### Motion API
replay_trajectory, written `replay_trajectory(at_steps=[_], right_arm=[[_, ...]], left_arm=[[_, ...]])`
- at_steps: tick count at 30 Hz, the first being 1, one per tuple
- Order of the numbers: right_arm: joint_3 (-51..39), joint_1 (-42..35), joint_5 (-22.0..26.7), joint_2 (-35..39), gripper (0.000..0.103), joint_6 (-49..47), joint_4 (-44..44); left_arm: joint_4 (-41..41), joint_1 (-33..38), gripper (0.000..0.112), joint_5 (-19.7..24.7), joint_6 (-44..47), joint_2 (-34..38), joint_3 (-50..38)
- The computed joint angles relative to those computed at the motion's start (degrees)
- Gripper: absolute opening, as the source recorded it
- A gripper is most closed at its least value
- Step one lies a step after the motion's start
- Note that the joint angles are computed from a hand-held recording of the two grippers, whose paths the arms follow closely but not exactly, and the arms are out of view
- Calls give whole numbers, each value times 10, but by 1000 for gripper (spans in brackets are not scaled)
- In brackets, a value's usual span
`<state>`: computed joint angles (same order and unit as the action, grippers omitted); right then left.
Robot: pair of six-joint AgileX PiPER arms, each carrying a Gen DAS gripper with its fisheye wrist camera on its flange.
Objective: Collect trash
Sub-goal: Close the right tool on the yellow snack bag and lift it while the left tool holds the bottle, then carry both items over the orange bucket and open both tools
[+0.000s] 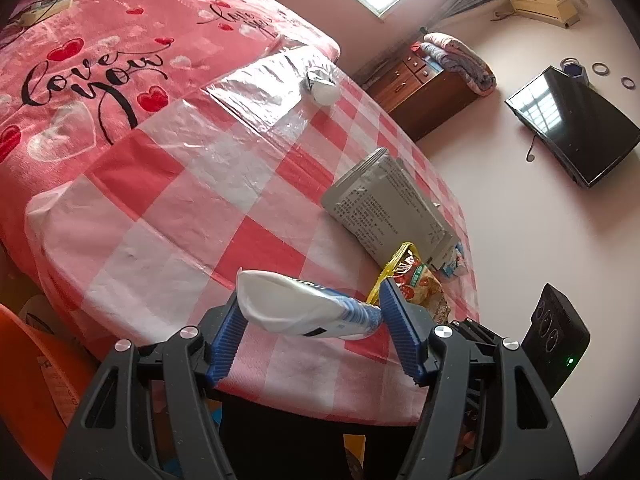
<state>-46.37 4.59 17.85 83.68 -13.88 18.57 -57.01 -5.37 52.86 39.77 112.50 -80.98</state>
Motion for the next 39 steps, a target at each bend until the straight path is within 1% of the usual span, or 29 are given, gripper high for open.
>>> replay_trajectory(at_steps=[4,8,14,17,21,23,24,27,31,33,34,35,36,37,38,39], right_arm=[[-13,8,17,-12,34,-2,15],[-32,21,34,-8,35,-20,48],[-67,82,42,9,35,12,24],[-94,116,50,30,34,13,25],[-144,168,64,74,34,-4,45],[-170,198,68,96,34,-1,38],[-185,213,72,109,34,-7,43],[-233,259,88,153,34,-15,48],[-296,320,104,217,34,7,8],[-321,334,117,248,36,6,13],[-332,339,124,261,39,8,13],[-339,343,126,276,50,7,18],[-336,342,124,285,56,-17,45],[-327,340,120,286,65,-35,66],[-312,336,110,282,71,-42,79],[-296,330,99,273,74,-41,82]], left_arm=[[-15,18,66,7,17,-18,17],[-22,43,66,12,32,-40,35],[-21,102,66,24,52,-79,70],[-5,146,66,32,59,-107,91],[18,213,66,47,67,-136,113],[31,244,66,52,72,-147,122],[39,263,63,57,73,-151,126],[58,308,62,71,75,-154,130],[75,345,62,71,84,-151,140],[84,359,62,65,87,-141,144],[87,360,62,59,88,-135,146],[93,363,62,54,89,-129,148],[100,365,62,41,86,-123,152],[105,364,63,33,81,-119,154],[113,362,67,23,75,-115,155],[121,359,76,11,69,-112,158]])
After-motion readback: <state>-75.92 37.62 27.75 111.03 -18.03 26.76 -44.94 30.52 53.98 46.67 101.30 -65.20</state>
